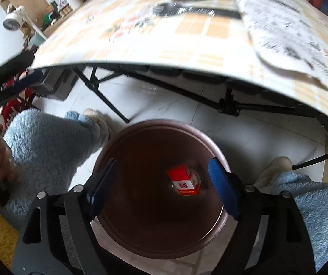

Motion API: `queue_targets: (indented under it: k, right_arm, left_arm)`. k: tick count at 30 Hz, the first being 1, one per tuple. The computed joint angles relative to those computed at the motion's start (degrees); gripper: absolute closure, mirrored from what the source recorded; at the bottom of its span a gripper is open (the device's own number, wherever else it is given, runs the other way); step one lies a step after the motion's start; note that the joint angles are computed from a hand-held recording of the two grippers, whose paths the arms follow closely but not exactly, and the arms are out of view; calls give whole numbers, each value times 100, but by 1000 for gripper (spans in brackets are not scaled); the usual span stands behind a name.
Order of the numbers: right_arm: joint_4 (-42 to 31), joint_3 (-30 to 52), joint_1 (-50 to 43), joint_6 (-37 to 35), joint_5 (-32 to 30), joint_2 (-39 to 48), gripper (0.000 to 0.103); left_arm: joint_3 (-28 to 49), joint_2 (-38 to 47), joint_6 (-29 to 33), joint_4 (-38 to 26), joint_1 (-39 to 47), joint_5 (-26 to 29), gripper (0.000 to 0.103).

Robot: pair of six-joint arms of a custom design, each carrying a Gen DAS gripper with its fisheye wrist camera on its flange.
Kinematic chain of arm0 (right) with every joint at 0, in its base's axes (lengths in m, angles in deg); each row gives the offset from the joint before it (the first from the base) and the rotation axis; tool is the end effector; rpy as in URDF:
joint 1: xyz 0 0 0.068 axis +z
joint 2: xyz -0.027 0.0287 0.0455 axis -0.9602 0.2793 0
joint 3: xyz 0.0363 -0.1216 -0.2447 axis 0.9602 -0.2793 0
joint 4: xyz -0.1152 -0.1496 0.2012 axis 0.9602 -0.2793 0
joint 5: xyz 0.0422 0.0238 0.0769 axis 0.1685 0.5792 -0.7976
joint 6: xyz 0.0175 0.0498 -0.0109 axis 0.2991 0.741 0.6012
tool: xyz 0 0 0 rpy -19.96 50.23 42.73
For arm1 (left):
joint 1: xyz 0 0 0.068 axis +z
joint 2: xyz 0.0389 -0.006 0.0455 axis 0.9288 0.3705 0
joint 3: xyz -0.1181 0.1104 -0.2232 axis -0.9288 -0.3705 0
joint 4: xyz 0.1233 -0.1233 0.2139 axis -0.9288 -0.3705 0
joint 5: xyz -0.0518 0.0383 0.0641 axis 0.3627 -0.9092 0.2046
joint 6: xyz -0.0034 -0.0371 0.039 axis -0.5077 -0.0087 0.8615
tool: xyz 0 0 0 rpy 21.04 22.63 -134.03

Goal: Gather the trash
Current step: 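Lower the cigarette pack into the brown bin and open the right tool, then grasp the clear plastic packaging on the table with the right tool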

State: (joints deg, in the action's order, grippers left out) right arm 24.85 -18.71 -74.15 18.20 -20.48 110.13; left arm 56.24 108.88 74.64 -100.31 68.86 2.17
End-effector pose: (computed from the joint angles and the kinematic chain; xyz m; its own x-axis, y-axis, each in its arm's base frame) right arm 0.1364 0.0089 0.2090 -0.9175 -0.0131 -0.3974 -0.1193 0.9624 0.2438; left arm 0.1892 -0.0160 0.2451 -0.7697 0.0162 -0.6382 0.3313 0.8647 -0.3776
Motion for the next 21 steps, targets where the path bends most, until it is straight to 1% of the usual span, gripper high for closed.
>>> queue_targets:
  k: [4, 5, 6, 7, 9, 15, 19, 21]
  right_arm:
    - [-27, 74, -34, 11, -13, -228, 21]
    - [-36, 95, -36, -1, -15, -306, 19]
    - [-63, 135, -44, -6, -37, -451, 12]
    - [-65, 159, -109, -54, -99, -543, 8]
    - [-94, 242, -242, -126, -246, -707, 6]
    - [-109, 565, -896, -470, -481, -880, 6]
    - [152, 839, -1250, -927, -348, -721, 6]
    - [415, 961, -1481, -1164, -234, -465, 6]
  left_arm:
    - [-5, -7, 2, 1, 7, 46, 8]
    - [-10, -24, -3, 4, -3, 47, 8]
    - [-9, -31, -3, 5, -6, 41, 8]
    - [-16, -48, -19, 15, -26, 20, 8]
    - [-21, -78, -18, 20, -28, 3, 8]
    - [-45, -249, -61, 7, -33, -118, 8]
    - [-32, -229, -92, 10, -16, -236, 8]
    - [-23, -158, -128, 21, -18, -282, 8]
